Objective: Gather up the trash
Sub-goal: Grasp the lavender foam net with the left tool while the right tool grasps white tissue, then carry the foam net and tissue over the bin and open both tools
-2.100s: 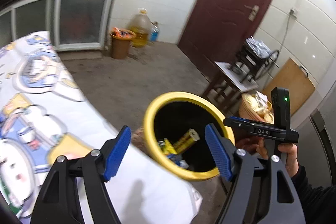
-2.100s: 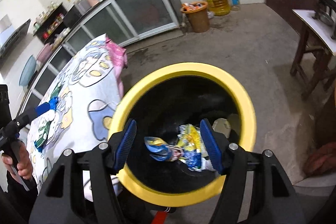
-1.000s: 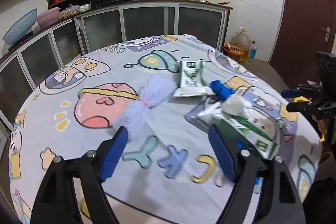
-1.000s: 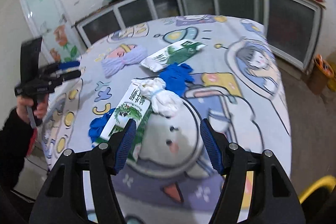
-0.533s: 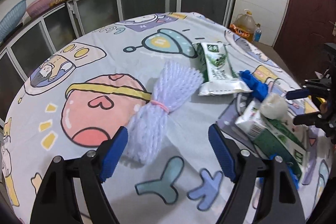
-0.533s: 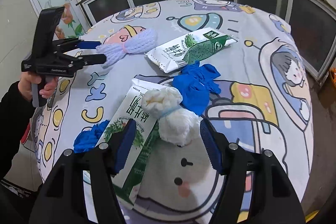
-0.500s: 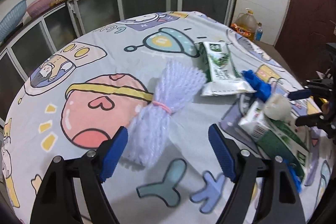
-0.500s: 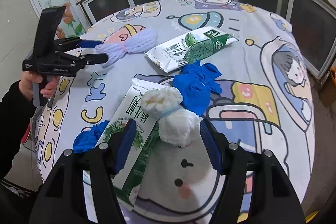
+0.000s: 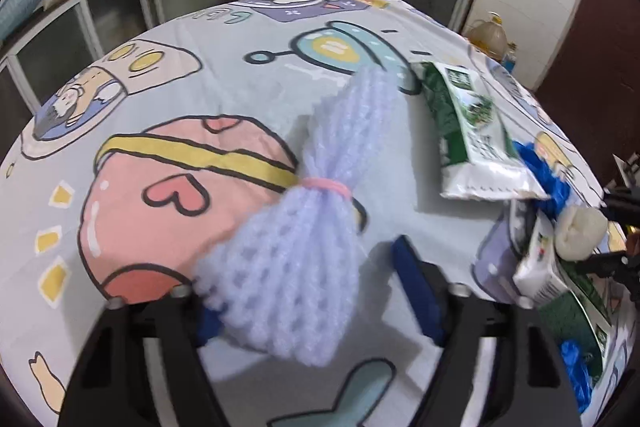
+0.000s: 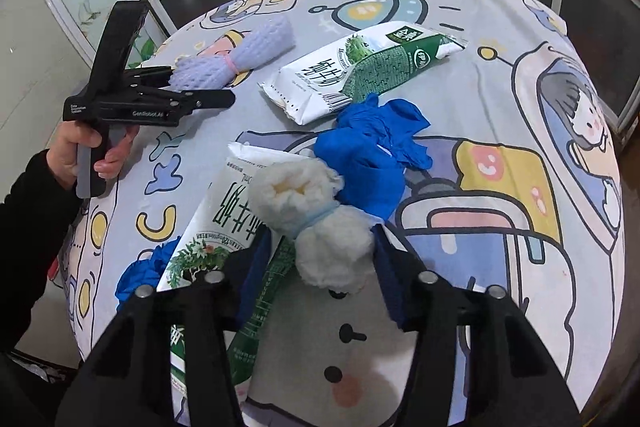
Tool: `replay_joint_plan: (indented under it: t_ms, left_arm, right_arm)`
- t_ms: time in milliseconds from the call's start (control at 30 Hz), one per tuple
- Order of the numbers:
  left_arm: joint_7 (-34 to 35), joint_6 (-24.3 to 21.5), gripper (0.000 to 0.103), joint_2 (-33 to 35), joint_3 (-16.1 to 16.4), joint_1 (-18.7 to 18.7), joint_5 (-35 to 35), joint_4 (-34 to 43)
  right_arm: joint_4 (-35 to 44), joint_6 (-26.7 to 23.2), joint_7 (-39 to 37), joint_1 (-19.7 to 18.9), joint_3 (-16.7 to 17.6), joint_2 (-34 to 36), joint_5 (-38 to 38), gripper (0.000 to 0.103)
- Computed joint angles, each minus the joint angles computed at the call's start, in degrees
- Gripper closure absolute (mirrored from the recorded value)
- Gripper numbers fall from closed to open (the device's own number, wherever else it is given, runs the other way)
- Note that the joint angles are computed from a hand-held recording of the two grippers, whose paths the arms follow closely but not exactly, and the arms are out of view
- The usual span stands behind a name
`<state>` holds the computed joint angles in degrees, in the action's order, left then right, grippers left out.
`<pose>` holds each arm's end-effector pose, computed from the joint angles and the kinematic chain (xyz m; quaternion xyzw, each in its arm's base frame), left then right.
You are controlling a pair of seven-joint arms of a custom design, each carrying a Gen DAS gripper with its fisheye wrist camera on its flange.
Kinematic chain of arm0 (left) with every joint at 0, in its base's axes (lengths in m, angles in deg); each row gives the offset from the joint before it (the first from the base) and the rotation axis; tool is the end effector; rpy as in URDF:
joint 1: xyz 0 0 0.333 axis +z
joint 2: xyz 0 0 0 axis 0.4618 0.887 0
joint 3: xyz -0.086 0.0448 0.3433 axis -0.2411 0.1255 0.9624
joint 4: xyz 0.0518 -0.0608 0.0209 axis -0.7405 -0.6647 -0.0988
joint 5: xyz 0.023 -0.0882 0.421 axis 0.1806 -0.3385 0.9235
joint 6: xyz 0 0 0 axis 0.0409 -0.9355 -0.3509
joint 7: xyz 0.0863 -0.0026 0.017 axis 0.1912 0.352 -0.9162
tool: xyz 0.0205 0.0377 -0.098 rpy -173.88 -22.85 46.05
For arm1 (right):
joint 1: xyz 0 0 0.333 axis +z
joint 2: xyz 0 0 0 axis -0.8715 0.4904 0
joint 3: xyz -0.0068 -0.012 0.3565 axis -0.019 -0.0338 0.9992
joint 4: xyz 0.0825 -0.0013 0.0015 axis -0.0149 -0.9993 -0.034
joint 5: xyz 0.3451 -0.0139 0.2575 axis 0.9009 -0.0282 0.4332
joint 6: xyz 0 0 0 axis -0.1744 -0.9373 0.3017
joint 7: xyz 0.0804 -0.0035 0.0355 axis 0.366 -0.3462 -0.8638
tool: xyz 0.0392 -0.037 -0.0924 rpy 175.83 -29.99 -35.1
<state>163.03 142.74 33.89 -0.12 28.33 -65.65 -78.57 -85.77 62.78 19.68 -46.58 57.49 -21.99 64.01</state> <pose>0.6488 -0.2110 0.3806 -0.4704 0.8323 -0.2680 0.1192 0.4329 0.0596 0.4359 -0.7658 0.5616 -0.0390 0.3108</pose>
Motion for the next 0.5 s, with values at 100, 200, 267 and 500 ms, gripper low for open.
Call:
replay_joint_plan:
  t_ms: [100,200,267,500]
  left_arm:
    - [-1.33,-0.32,0.077,0.42,-0.28,0.63,-1.17,0.98]
    - [1.34,-0.06,0.082,-0.87,-2.36,2.73,-5.61,0.08]
    - [3.06,0.04,0.082,-2.18,-3.04,3.31,-7.97,-0.86]
    - [10.09,1.08,0.082,-10.22,-2.26,2.11,-17.30,-6.45]
  right_arm:
    - [-0.11,-0.91,-0.43,0.26,-0.85,-0.71,1.36,0.071]
    - [-0.54,-2.68,-1.44,0.42,-1.69,-2.39,3.17,0.074]
    - [-0.98,-3.29,-2.16,0.43,-1.90,-3.85,3.99,0.074]
    - [-3.79,-4.66,-0.94,-0.35,-1.50,-11.15,3.69,0.074]
